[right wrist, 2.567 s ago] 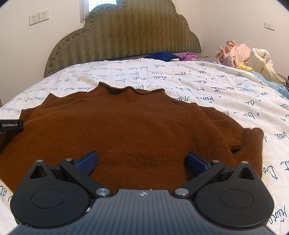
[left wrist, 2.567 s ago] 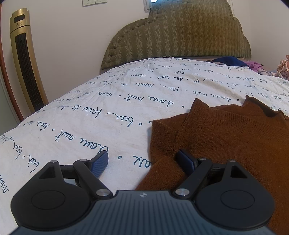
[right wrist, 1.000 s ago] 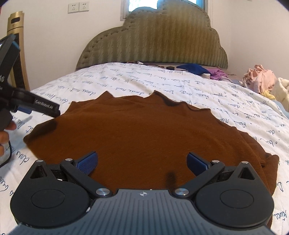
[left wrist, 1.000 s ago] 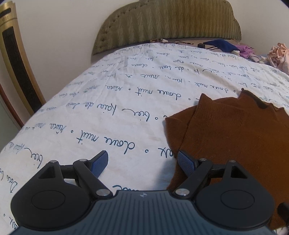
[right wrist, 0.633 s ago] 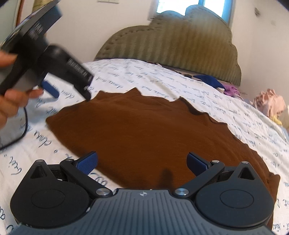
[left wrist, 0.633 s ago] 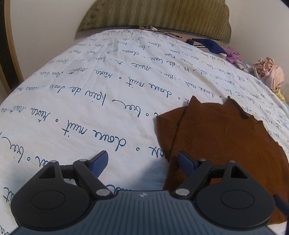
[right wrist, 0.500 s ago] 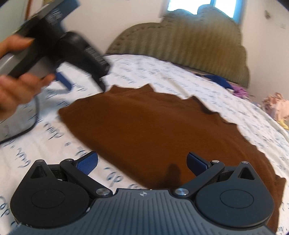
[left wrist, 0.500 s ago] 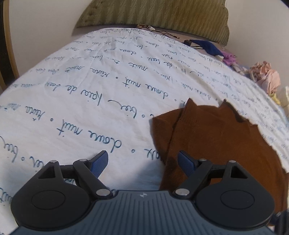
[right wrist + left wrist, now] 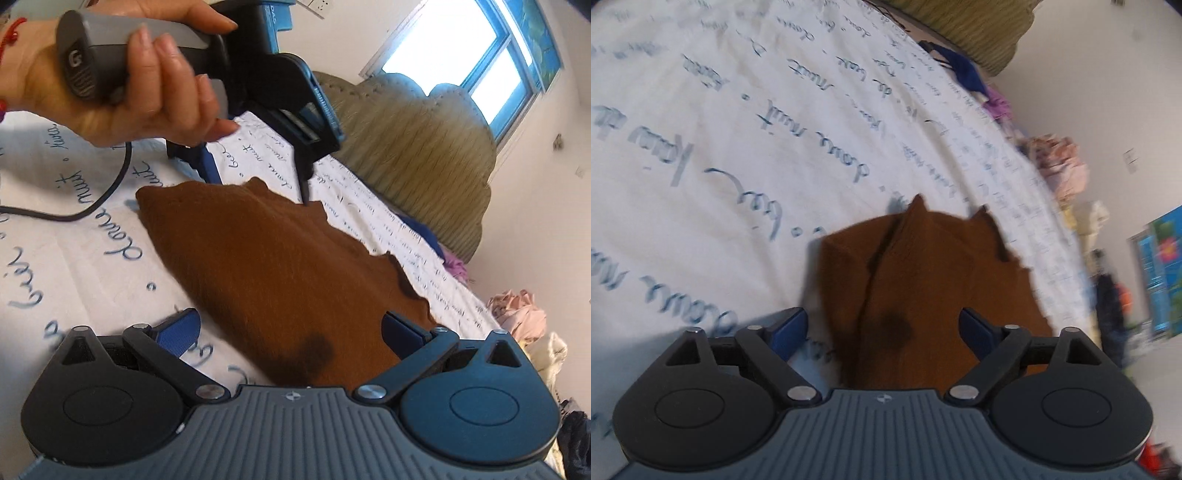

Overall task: Fold small clothes
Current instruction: 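Close both tools side by side on the folded sweater edge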

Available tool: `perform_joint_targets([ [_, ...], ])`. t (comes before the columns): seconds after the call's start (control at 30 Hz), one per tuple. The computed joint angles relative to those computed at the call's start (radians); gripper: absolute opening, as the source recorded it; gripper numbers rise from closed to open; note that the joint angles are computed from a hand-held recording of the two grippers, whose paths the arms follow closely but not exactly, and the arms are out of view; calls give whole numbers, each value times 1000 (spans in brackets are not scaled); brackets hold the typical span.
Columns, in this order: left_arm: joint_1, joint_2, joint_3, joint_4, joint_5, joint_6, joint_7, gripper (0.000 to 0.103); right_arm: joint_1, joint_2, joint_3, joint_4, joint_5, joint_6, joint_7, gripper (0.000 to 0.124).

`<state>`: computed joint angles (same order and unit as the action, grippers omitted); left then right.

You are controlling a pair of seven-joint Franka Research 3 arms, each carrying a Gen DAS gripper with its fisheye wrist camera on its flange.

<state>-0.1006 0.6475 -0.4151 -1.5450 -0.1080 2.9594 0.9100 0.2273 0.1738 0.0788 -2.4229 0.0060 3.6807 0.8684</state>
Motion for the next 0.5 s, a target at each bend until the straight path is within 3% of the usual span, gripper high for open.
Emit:
perform_joint_targets([
  [0.1,88,80,-130,61,-46,4,106,90,26,29,-4,40,59,-8,-26,101],
  [0.33,4,189,-78,267,-59,-91,155,90,73,99,-13,137,180,-27,-77,94],
  [0.43,-24,225,-56,329,-67,-95,160,89,72,114,-8,156,187,-34,-78,80],
  [0.47,-43,230,-32,347,-58,-103,149,79,61,117,-1,161,170,-41,-69,72],
  [0.5,-73,231,12,369,-40,-126,120,59,48,118,8,164,148,-50,-57,63],
])
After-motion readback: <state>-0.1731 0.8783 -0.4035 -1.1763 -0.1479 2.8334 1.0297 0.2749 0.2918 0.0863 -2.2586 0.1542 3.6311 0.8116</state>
